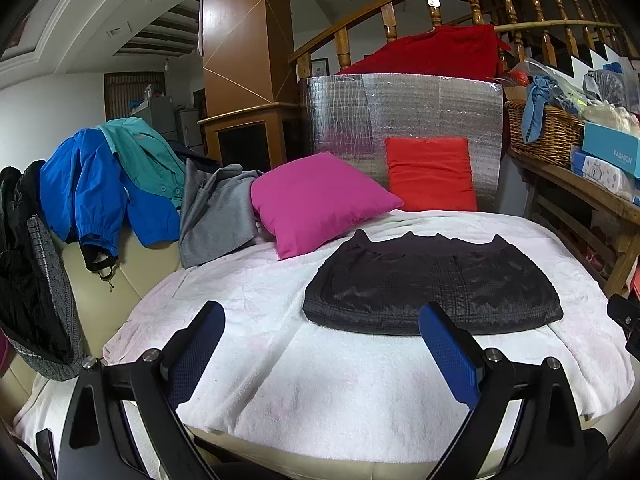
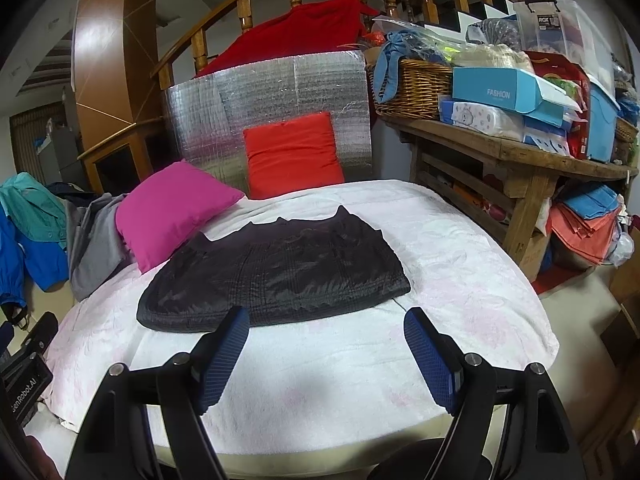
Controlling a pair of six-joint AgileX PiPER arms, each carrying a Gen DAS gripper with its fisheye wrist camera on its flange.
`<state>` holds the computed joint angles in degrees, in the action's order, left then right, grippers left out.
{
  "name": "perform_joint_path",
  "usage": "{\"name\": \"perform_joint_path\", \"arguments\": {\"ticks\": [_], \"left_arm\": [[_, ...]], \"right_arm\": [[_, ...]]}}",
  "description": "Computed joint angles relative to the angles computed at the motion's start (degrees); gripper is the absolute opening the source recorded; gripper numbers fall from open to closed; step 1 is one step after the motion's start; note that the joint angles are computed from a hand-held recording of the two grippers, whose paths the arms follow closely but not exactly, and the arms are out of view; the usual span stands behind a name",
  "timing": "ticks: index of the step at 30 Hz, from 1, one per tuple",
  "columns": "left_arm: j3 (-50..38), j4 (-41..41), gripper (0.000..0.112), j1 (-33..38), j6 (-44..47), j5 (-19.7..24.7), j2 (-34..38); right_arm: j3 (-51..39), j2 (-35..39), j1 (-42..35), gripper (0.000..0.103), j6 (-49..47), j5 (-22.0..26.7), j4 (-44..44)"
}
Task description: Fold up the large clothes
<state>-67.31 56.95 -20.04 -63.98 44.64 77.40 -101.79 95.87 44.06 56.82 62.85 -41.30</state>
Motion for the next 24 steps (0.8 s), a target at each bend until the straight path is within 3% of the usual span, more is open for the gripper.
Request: {"name": "perform_joint_path", "arguments": {"ticks": [24], "left_arm": [[-1.2, 1.1, 0.097, 0.6, 0.2, 0.0, 0.7]], "right_arm": [[-4.9, 3.2, -0.6, 0.082, -2.6, 0.9, 1.4]]}}
